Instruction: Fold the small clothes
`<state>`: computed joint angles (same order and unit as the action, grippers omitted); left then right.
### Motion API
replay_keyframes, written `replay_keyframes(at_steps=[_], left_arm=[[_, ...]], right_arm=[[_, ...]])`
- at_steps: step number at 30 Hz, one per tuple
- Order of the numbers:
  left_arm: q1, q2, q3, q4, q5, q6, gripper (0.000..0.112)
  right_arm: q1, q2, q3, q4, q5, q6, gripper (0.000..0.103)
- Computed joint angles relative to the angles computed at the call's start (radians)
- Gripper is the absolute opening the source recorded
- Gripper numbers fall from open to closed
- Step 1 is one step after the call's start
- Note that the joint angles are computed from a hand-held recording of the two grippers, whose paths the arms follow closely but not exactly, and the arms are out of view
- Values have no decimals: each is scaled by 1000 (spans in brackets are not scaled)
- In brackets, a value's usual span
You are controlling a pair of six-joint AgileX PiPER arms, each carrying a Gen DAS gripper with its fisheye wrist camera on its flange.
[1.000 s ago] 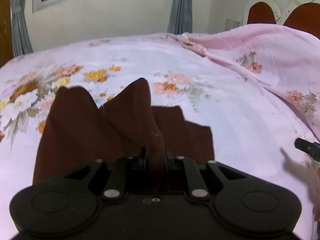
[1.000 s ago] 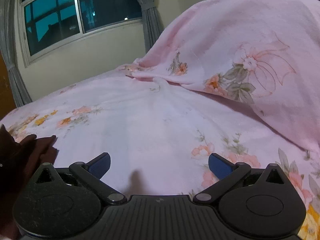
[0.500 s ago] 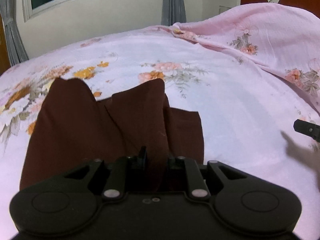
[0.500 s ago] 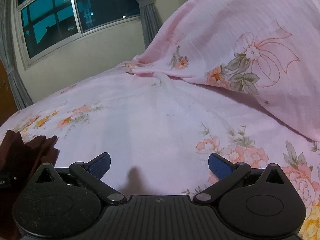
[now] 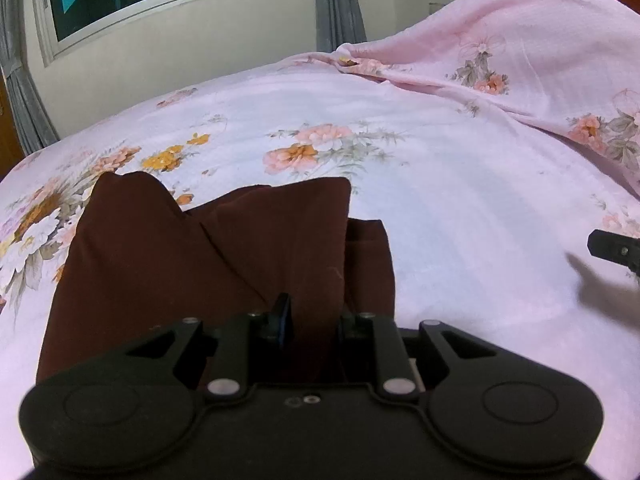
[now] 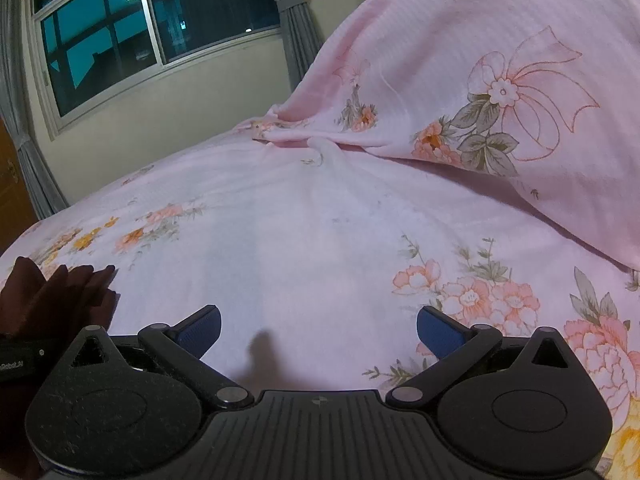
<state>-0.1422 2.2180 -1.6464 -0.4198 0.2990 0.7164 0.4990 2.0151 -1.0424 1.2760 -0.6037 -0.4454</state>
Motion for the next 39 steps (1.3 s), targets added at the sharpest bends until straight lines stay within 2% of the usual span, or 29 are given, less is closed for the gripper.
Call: replay_keyframes(at_steps=[3, 4, 5, 6, 7, 8, 9, 12, 13, 17, 19, 22, 24, 25, 26, 27, 28, 30, 33, 36, 37, 39], left_arm=[[-12, 2, 6, 38, -13, -27, 22], [-16, 1, 12, 47, -23, -34, 27], [-17, 3, 8, 19, -14, -9, 33], [-17, 5, 6, -32, 2, 49, 48], [-24, 3, 26, -107, -18, 146, 59], [-22, 0, 32, -203, 2, 246, 62], [-12, -2, 17, -303, 62, 346, 64], [66, -17, -1, -603, 362, 542, 67], [103, -39, 30, -703, 430, 621, 68], [302, -185, 232, -919, 511, 862, 66], [454, -213, 264, -927, 538, 896, 66], [647, -220, 299, -912, 524, 1008, 64], [729, -203, 297, -849, 556, 1055, 64], [751, -192, 294, -810, 570, 1071, 64], [759, -187, 300, -785, 584, 1094, 64], [758, -188, 323, -797, 581, 1143, 64], [738, -188, 336, -798, 556, 1163, 64], [688, -180, 340, -801, 488, 1154, 63], [637, -139, 291, -756, 434, 1075, 62], [673, -89, 245, -804, 570, 1059, 59], [674, -80, 243, -819, 578, 1078, 59], [653, -73, 241, -811, 513, 1051, 56]], right_arm=[[0, 2, -3, 9, 1, -4, 103], [0, 2, -3, 11, 1, -5, 103], [0, -1, -1, 14, 1, -6, 103], [1, -3, 2, 15, 1, -4, 103], [0, -6, 2, 20, 5, -8, 103], [0, -10, 5, 31, 7, -15, 103], [2, -15, 8, 49, 6, -26, 103], [19, -59, 60, 65, -35, 13, 103], [25, -83, 87, 56, -49, 43, 103], [72, -205, 189, 58, -90, 112, 103], [102, -243, 207, 48, -94, 135, 103], [141, -259, 215, -130, -53, 313, 103], [191, -235, 174, -156, -37, 348, 103], [217, -216, 154, -192, -34, 391, 99], [245, -189, 122, -224, -26, 424, 90], [258, -166, 86, -253, 6, 442, 66], [263, -144, 50, -262, 42, 446, 58], [283, -96, -30, -246, 100, 435, 58], [310, -53, -108, -191, 129, 373, 58], [303, 0, -203, -72, 194, 225, 58], [295, 18, -233, -49, 210, 189, 58], [283, 40, -267, -44, 217, 172, 58]])
